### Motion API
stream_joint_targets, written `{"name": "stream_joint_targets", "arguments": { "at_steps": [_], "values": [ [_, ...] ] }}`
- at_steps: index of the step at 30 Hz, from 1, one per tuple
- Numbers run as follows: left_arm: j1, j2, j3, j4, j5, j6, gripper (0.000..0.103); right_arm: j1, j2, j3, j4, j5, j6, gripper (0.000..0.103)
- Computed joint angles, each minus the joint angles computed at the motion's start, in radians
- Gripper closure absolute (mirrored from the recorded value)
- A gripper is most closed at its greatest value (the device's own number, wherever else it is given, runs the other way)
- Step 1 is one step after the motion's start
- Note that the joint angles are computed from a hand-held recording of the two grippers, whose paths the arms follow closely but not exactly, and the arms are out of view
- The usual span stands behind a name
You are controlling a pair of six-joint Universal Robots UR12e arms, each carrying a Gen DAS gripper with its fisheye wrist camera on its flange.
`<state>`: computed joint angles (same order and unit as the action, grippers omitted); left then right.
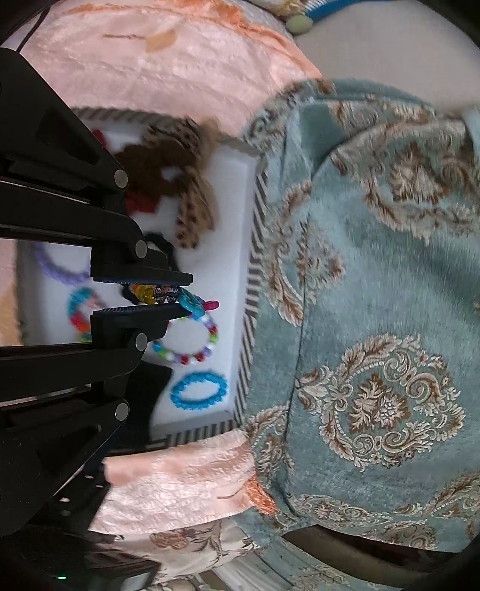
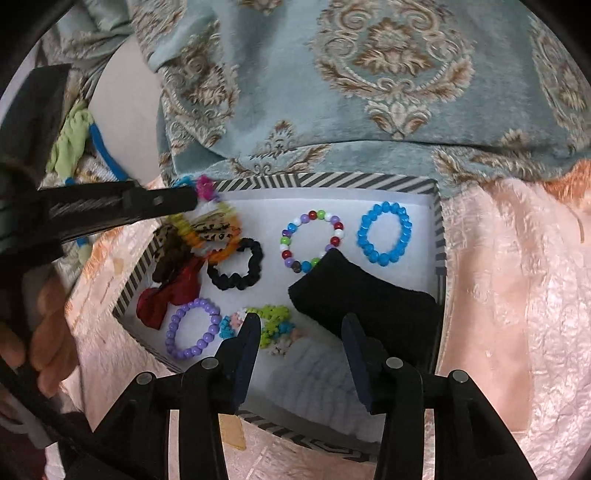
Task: Organize jewelry
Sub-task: 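Lower the rainbow bracelet into the tray with the left tool while the right releases the green bracelet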
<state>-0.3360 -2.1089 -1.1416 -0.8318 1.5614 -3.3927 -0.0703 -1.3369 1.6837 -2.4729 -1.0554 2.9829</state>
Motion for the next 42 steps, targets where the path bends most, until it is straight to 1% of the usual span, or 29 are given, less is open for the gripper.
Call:
{"name": "stream_joint_targets", "arguments": {
  "at_steps": [2,6,9,11,15,19,21,23,25,28,33,42],
  "values": [
    [-0.002,-0.027,0.035,-0.016,0.002,-0.004,0.095,-0.006,0.002,-0.002,0.007,0.022,0.007,0.059],
    [-0.001,-0.083,0.097,-0.058,0.032,-0.026,0.095,-0.006,0.006,-0.003,-0.012,0.027,0.006,0.059],
    [0.002,-0.107,0.118,-0.088,0.062,-0.036,0.095,-0.001,0.014,-0.009,-0.013,0.018,-0.004,0.059],
    [0.008,-0.111,0.114,-0.099,0.069,-0.045,0.095,0.007,0.022,-0.015,-0.005,-0.001,-0.016,0.059],
    [0.016,-0.108,0.093,-0.105,0.073,-0.059,0.095,0.014,0.029,-0.019,0.007,-0.028,-0.035,0.059],
    [0.026,-0.104,0.076,-0.111,0.053,-0.078,0.092,0.015,0.026,-0.015,0.013,-0.038,-0.048,0.059],
    [0.028,-0.099,0.063,-0.103,0.043,-0.083,0.085,0.015,0.025,-0.014,0.014,-0.038,-0.05,0.059],
    [0.03,-0.093,0.049,-0.09,0.033,-0.081,0.068,0.015,0.024,-0.014,0.017,-0.041,-0.052,0.059],
    [0.03,-0.084,0.032,-0.073,0.03,-0.078,0.061,0.017,0.025,-0.015,0.017,-0.045,-0.051,0.059],
    [0.029,-0.068,0.006,-0.053,0.038,-0.071,0.056,0.018,0.025,-0.014,0.016,-0.048,-0.052,0.059],
    [0.031,-0.046,-0.012,-0.045,0.037,-0.082,0.054,0.019,0.022,-0.012,0.015,-0.049,-0.053,0.059],
    [0.018,0.004,-0.069,-0.025,0.098,-0.067,0.054,0.023,0.011,-0.002,0.006,-0.051,-0.052,0.059]
  ]
}}
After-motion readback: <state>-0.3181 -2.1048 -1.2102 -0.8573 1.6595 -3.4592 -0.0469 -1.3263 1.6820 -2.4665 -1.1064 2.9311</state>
